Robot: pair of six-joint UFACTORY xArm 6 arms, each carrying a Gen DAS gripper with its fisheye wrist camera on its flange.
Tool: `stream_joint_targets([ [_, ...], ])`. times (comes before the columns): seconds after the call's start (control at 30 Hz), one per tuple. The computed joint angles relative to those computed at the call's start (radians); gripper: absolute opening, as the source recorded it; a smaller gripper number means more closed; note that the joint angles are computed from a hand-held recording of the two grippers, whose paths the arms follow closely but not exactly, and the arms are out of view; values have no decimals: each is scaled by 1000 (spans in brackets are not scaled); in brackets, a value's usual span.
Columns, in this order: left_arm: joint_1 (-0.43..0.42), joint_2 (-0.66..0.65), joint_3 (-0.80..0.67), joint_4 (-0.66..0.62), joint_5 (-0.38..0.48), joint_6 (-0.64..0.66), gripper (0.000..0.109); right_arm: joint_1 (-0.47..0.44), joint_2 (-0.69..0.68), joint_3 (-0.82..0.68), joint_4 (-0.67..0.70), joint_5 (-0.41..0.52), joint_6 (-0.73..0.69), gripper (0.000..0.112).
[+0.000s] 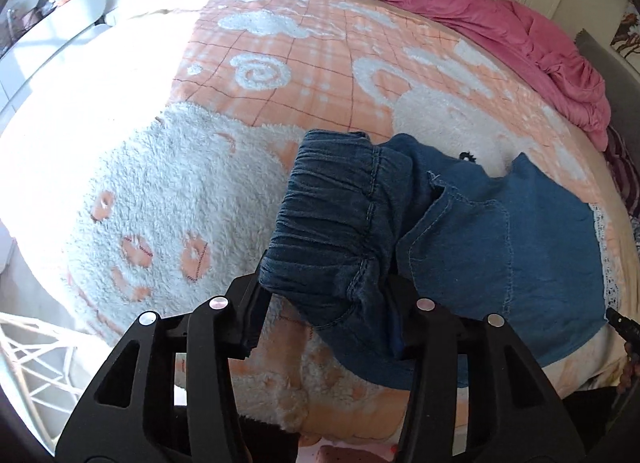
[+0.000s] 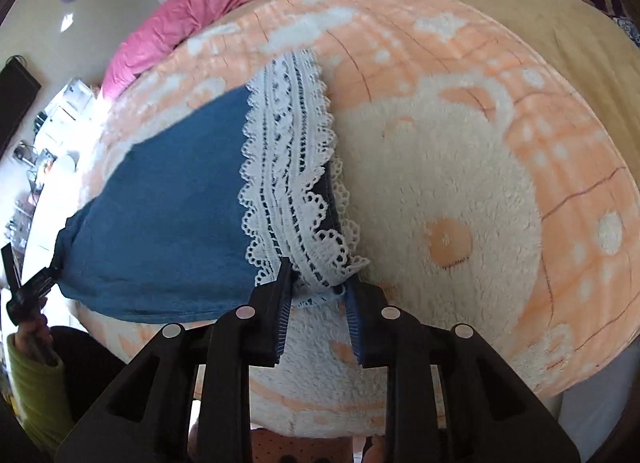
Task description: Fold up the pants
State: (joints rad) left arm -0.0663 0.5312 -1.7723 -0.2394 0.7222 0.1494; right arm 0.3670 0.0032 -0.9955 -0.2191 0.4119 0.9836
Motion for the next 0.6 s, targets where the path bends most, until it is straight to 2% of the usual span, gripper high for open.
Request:
stream_joint_targets([
  [0.07,0,-8,14,-2,-15,-5,45,-4,-8,20,16,-22,1,27],
  [0.17,13,-46,52,-91,-34,41,49,-9,-37,50,-8,-46,34,37],
  [0.23,18,-86,94,-126,-54,59,52,-12,-62,58,-103,-30,123,54],
  [0.3,20,-139,154,-141,-97,82,54,-7,-90,47,-264,30,263,56],
  [0.43,14,-232,248,-195,-179,150,62,2,-114,34,-470,48,406,57],
  [0.57,-32,-273,273,-232,-203,224,67,52,-80,-46,-632,97,419,58],
  [0.6,-52,-267,260,-250,-198,251,68,62,-65,-69,-641,101,399,64],
])
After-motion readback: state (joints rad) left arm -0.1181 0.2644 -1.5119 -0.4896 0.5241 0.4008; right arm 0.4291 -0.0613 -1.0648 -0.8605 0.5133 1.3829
